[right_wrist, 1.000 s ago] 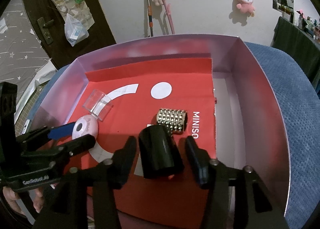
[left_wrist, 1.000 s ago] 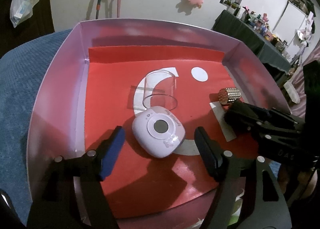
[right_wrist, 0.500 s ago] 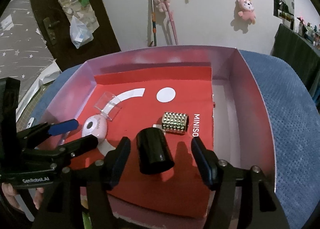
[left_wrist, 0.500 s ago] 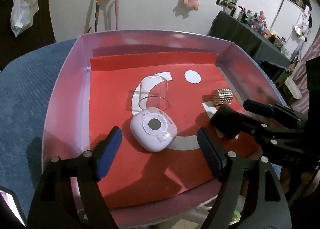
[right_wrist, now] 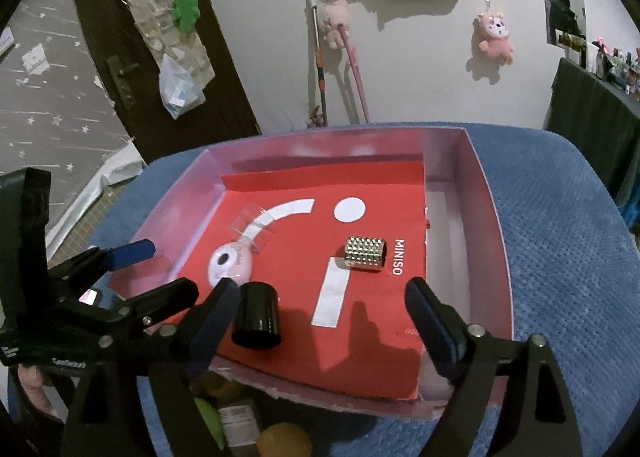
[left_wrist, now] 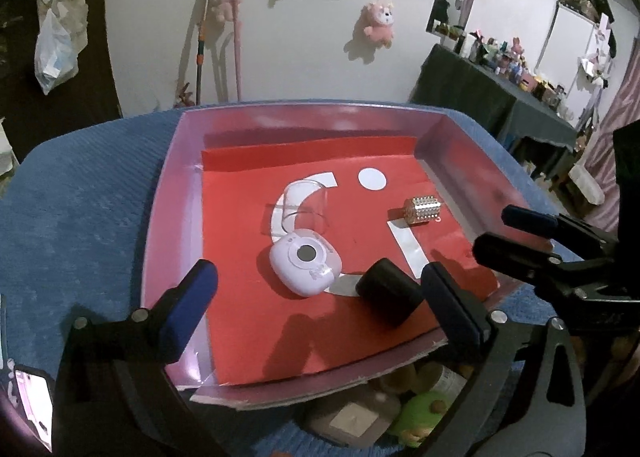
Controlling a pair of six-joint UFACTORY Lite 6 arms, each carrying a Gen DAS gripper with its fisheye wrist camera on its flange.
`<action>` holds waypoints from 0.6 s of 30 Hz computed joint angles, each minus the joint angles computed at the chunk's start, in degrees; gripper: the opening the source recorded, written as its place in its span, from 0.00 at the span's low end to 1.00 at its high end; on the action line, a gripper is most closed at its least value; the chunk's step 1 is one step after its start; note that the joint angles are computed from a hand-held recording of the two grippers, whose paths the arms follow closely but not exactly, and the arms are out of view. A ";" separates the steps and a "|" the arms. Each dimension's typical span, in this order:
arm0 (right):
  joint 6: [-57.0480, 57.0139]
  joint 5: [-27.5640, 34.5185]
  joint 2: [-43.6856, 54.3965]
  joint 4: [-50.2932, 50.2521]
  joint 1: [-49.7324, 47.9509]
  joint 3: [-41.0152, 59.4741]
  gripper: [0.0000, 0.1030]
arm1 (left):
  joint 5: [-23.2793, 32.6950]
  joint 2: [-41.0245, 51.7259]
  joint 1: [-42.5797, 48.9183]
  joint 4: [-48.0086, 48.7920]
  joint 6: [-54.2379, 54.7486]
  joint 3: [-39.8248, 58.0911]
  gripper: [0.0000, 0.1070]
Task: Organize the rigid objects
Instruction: 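Set the lilac gadget beside the cup with the left tool while the right tool places the black cap, then withdraw both tools from the box toward the remaining items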
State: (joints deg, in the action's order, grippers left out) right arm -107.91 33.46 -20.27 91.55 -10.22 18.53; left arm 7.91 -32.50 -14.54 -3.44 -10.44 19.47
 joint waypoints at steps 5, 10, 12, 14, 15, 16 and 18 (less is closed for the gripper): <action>3.95 3.69 -4.37 -4.46 -3.09 -1.57 0.94 | 2.07 -4.97 1.77 -5.56 5.68 -2.11 0.96; 5.54 6.96 -8.50 -6.85 -5.70 -3.65 1.00 | 4.40 -11.37 0.28 6.17 -6.91 -4.44 0.96; 5.94 8.38 -10.41 -7.70 -7.14 -4.67 1.00 | 5.27 -13.49 -0.37 9.44 -10.68 -5.14 0.96; 6.33 9.57 -12.85 -8.41 -8.36 -5.89 1.00 | 6.63 -16.56 -0.73 11.22 -12.94 -6.14 0.96; 6.52 10.45 -14.32 -8.95 -9.21 -6.58 1.00 | 6.91 -17.59 -0.39 9.76 -11.42 -6.53 0.96; 6.68 10.81 -15.42 -9.07 -9.40 -7.15 1.00 | 7.47 -19.18 0.50 5.91 -7.51 -7.06 0.96; 6.98 12.91 -18.11 -9.84 -11.40 -8.43 1.00 | 8.44 -20.95 2.32 -1.61 0.36 -7.75 0.96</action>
